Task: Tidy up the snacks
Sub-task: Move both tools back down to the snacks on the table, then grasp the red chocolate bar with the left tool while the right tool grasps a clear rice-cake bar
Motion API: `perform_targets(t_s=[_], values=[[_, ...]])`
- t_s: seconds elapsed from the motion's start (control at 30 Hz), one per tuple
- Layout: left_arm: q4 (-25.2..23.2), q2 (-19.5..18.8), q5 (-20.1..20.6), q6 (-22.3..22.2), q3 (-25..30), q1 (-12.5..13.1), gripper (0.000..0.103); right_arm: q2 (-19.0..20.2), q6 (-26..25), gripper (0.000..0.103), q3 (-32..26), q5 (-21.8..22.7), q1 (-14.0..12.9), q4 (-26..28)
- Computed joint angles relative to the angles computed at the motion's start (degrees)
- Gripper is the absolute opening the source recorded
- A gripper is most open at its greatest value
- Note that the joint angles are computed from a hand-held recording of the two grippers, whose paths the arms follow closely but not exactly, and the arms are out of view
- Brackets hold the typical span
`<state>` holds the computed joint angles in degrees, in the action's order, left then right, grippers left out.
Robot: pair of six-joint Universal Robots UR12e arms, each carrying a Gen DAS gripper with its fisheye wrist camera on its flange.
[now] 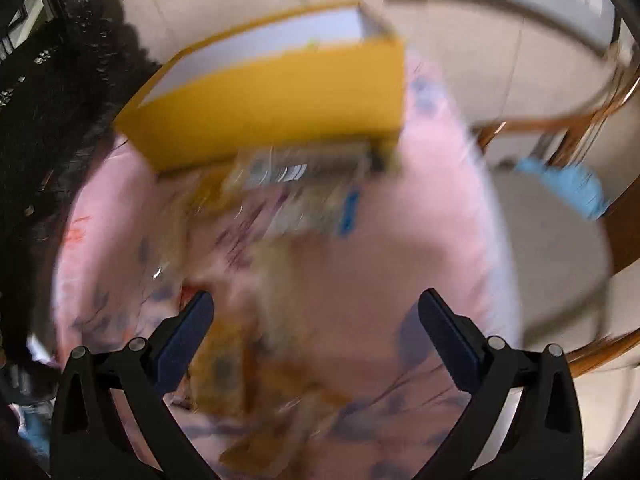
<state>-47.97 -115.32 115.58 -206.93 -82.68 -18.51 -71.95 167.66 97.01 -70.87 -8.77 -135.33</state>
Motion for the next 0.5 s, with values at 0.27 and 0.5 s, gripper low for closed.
perform_targets(t_s=[0.27, 0.5], values=[[1.9, 2.9, -8.6, 12.9, -6.2, 0.6, 0.101, 4.6, -1.0, 0.102, -0.8, -1.5, 2.7, -3.6], [5.0, 4.0, -16.5, 16.0, -10.6, 1.3, 0.101, 3.4, -2.8, 0.029, -0.5, -11.5, 6.3, -3.7]])
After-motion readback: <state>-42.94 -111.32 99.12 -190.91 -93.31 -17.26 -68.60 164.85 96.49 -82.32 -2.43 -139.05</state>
